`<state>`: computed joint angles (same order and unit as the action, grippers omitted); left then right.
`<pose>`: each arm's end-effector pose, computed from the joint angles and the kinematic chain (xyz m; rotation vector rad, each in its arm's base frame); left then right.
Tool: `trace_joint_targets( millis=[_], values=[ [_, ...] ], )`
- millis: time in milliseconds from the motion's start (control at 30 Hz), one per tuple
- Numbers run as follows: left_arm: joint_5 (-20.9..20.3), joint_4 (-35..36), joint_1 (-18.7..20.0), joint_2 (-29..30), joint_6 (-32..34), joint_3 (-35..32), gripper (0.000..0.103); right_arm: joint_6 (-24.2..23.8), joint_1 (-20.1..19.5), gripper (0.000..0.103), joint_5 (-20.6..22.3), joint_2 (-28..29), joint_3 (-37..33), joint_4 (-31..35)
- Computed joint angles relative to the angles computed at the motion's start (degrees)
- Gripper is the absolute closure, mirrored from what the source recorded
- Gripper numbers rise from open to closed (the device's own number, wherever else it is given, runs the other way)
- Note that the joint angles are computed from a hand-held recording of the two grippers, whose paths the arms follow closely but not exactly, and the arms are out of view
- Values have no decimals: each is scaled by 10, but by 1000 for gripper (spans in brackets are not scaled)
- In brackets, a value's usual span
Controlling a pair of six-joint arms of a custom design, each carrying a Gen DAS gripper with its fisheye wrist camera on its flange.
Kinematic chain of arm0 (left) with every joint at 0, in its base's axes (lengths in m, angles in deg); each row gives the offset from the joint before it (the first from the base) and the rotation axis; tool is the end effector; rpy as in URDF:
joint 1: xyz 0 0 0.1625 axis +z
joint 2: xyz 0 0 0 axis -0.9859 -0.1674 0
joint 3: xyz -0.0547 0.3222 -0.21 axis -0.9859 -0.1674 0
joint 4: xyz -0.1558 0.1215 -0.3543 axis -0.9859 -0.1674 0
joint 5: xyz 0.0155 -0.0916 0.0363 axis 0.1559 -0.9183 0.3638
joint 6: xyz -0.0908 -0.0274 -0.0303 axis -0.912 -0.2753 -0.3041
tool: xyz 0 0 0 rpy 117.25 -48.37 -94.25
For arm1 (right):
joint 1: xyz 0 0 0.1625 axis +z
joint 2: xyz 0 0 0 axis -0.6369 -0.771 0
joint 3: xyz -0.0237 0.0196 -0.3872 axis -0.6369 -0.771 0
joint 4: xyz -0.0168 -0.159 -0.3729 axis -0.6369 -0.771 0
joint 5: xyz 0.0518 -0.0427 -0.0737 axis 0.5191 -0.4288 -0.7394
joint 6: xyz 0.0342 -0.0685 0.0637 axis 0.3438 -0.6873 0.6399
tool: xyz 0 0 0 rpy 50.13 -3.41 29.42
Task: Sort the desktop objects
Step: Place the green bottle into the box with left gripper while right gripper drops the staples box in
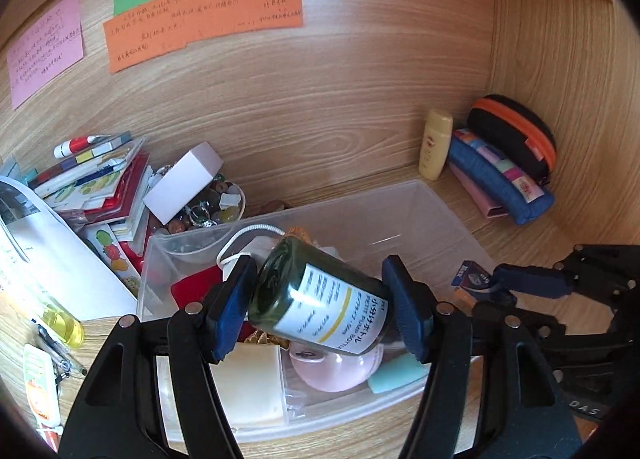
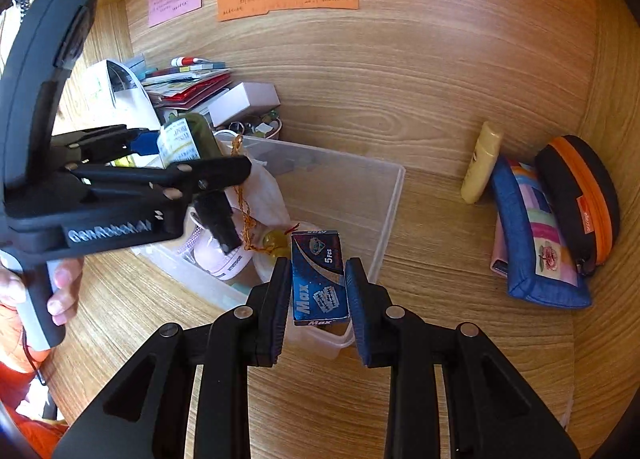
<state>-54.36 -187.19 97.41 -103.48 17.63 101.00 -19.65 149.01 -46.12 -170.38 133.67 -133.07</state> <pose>-0.2957 -0.3151 0.1051 0.7167 2.2144 -0.8944 0.1878 -0.2721 0.1885 0.8710 -2.3420 0.7773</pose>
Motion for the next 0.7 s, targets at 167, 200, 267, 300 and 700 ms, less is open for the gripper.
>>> trace_joint_targets(
  millis=[167, 200, 267, 300, 700],
  values=[
    [-9, -29, 16, 7, 19, 5, 39, -7, -4, 78, -1, 25, -11, -4],
    [-10, -31, 18, 10, 23, 5, 38, -9, -3, 78, -3, 32, -13, -7],
    [-15, -43, 23, 15, 32, 6, 38, -11, -3, 78, -5, 42, -17, -10],
    [-21, -44, 27, 17, 35, 6, 38, -14, -4, 78, -5, 47, -18, -15],
    [-55, -75, 31, -2, 52, 18, 38, -24, 2, 77, -16, 53, -23, -18]
  ],
)
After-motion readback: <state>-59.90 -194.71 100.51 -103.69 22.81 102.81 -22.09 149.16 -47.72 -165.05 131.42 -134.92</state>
